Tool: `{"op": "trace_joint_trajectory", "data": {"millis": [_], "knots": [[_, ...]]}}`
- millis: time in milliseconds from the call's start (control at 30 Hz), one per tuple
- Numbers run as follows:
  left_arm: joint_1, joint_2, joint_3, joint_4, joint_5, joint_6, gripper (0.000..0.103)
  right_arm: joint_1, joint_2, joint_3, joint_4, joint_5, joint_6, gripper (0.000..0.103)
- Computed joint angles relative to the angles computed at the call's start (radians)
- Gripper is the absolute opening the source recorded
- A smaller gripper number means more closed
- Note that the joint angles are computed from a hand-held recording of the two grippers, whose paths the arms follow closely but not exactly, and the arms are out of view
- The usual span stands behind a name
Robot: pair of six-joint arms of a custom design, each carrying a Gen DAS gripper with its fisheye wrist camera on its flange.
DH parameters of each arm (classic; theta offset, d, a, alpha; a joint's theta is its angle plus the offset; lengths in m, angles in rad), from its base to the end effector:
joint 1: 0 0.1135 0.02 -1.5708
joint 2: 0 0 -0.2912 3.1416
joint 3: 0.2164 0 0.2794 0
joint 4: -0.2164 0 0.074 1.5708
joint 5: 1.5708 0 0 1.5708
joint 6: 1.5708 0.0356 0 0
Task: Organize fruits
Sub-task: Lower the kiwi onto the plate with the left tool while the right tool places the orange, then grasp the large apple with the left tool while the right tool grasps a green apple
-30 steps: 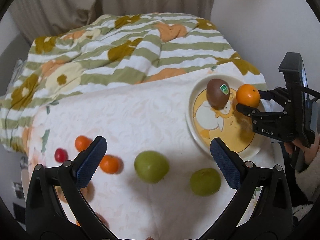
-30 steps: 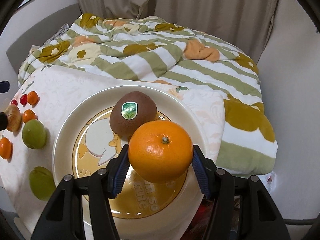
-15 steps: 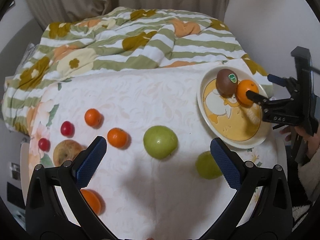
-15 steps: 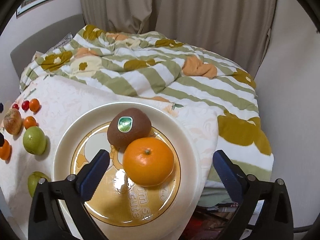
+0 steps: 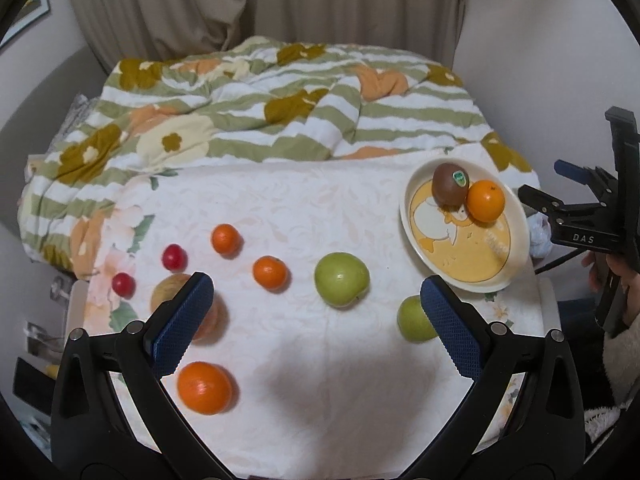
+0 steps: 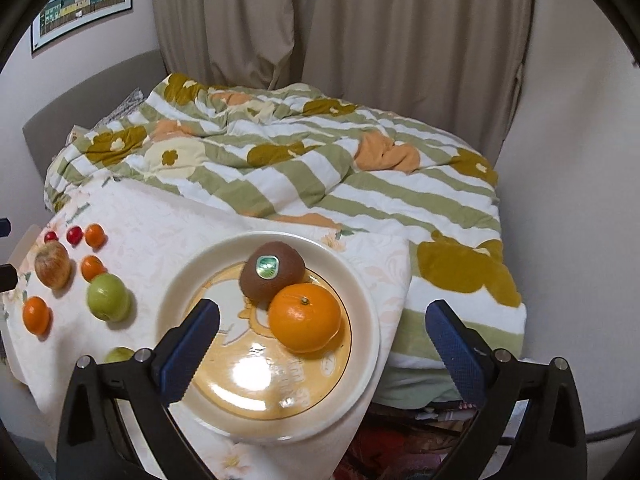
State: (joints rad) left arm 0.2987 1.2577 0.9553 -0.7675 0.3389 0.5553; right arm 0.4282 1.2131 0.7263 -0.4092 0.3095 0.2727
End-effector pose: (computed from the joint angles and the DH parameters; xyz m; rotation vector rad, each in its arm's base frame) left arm 0.2523 0.0653 0.2722 0.4366 2.5123 -0.1268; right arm 0.2362 0.0959 0.2274 -0.0556 2.4097 -0.0628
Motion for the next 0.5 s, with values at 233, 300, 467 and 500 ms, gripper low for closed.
{"op": "trace_joint_trajectory", "data": {"millis": [233, 300, 467, 500], "knots": [[0.234, 0.038, 0.111, -0.109, 0.161, 0.177, 0.103, 0.212, -0.036, 0.123, -0.227, 0.191, 0.234, 0.103], [0.312, 0.079, 0.164, -0.149, 0.209, 0.244, 0.103, 0.277, -0.021, 0.169, -0.29, 0.23, 0.319, 0.103], [0.463, 0.19, 0.293, -0.237, 0.288, 0.391, 0.103, 0.431, 0.059, 0.281, -0.398, 0.303, 0.534, 0.103], [0.488, 0.218, 0.322, -0.256, 0.299, 0.42, 0.103, 0.464, 0.085, 0.306, -0.42, 0.321, 0.581, 0.103]]}}
